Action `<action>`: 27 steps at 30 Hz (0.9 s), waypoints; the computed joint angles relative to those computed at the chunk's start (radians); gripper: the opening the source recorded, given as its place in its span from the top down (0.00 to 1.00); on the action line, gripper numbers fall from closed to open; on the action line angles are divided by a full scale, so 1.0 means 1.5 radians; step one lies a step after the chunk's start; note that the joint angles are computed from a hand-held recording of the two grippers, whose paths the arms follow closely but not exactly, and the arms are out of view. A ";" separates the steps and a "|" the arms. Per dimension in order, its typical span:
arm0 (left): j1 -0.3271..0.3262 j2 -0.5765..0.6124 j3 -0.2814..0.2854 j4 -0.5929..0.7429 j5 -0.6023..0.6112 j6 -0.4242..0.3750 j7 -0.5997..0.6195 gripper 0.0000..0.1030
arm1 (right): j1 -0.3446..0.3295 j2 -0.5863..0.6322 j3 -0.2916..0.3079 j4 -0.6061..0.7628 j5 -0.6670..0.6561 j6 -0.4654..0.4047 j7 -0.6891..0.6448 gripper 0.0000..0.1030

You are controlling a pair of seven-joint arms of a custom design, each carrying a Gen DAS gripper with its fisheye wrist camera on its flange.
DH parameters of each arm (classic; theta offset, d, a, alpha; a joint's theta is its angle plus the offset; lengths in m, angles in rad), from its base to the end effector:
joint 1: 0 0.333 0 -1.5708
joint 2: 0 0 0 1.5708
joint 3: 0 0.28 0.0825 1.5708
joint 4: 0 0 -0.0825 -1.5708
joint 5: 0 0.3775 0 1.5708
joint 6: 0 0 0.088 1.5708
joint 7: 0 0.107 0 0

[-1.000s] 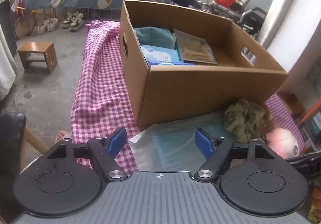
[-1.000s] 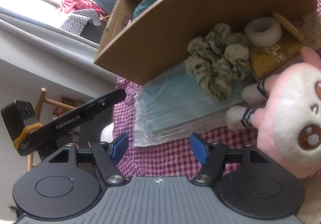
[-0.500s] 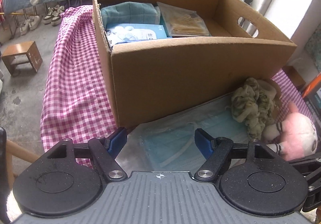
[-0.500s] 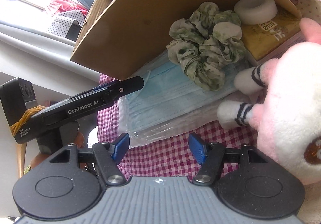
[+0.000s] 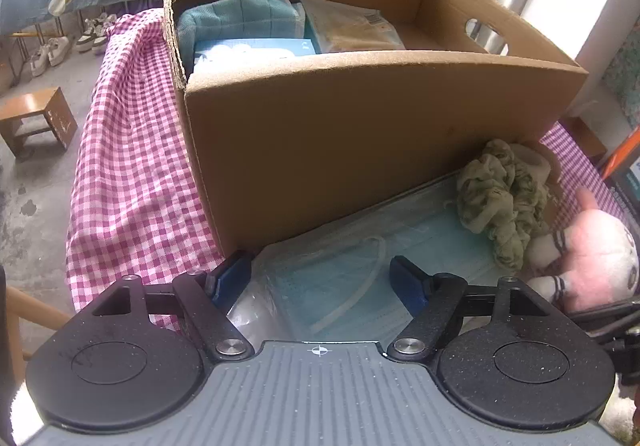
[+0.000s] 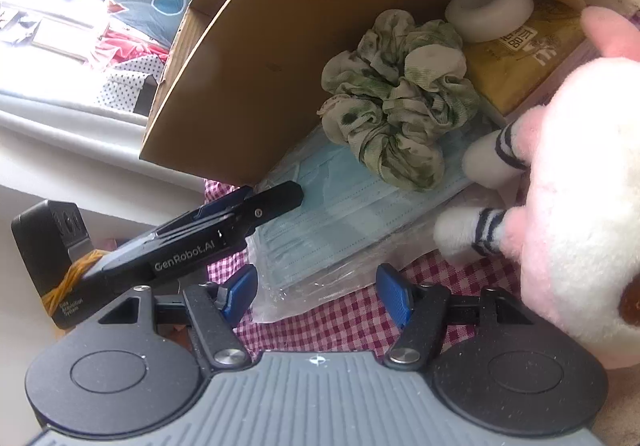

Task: Organize soft objects
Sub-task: 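Move the right gripper back to the blue face mask pack on the table, then grasp the edge of the blue face mask pack with the right gripper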

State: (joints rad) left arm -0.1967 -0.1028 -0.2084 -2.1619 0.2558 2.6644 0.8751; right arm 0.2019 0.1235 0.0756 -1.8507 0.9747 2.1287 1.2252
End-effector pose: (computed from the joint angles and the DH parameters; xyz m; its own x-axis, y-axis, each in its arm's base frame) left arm 0.5095 -0.2291 0.4756 0.0432 -0.9867 0.1570 -0.8132 -0.1260 -0.5682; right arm 0.5741 0.2000 0.4546 0.1816 -0.6447 -0.7426 -0.9788 -0.0454 -0.1999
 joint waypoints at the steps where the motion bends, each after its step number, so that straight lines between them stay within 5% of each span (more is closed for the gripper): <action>1: -0.001 0.001 0.005 -0.001 -0.018 0.004 0.019 0.26 | -0.001 0.001 -0.001 -0.001 0.006 0.001 0.005 0.33; 9: -0.021 -0.040 0.022 -0.036 -0.162 -0.022 0.164 0.26 | -0.011 0.005 -0.004 -0.011 0.047 0.002 0.016 0.33; 27: -0.102 -0.193 0.046 -0.145 -0.340 -0.113 0.260 0.26 | -0.032 0.020 -0.004 -0.012 0.103 -0.042 0.015 0.28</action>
